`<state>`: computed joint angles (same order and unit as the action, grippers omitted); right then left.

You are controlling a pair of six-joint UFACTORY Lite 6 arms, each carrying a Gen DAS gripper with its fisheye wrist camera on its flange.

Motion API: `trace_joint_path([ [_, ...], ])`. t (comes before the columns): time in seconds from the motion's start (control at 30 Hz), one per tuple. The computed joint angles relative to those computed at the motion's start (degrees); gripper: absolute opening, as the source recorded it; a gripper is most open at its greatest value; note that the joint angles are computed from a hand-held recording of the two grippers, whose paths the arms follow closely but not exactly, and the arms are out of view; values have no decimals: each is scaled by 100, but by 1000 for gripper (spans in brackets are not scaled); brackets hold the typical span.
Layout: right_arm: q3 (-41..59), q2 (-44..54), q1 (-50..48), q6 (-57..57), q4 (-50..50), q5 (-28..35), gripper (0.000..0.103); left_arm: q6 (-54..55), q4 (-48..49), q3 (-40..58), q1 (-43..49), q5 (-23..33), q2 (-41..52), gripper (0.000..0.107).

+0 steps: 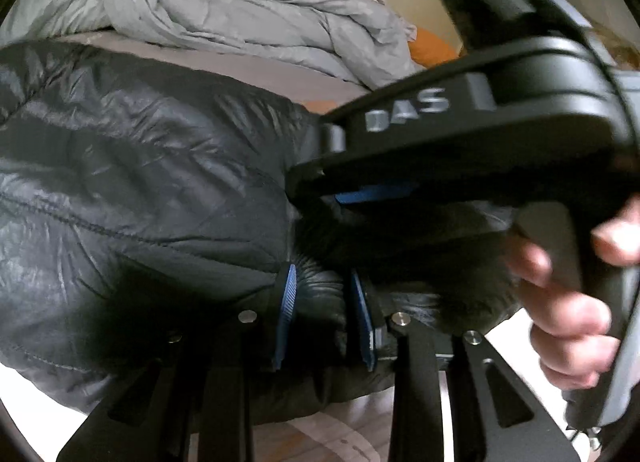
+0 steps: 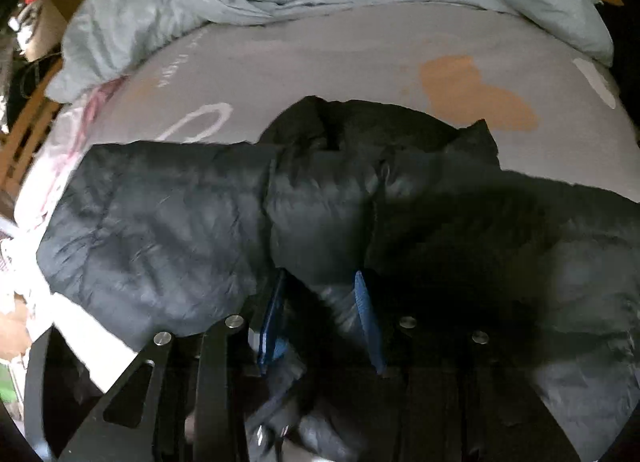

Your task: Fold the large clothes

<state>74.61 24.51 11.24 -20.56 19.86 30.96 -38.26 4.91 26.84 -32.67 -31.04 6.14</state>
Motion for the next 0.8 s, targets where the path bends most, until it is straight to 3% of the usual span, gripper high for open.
trace_joint_path([
  [0.07,233,210,160,654,-563,-59,39,-590,640,-104,256,-285,44,28],
  [0.2,704,562,397,1700,-1542,-106,39,-602,603,-122,237,-296,37,28],
  [0.43,2014,1684,135,1493,-869,139,39,-643,528,-147,187,-312,20,28],
  [0.53,2162,1861,296,1796,-1229,32,39,-527,371,-202,104,-246,-64,28],
  [0.63,1646,1306,101,1276,-584,-15,38,-570,413,-182,112,-239,-69,28],
  [0.73,-25,-339,-358,-387,995,-540,36,-481,294,-169,56,-184,-89,28],
  [0.8,-1012,-1539,-805,-1582,1794,-456,36,-406,205,-163,19,-135,-111,28],
])
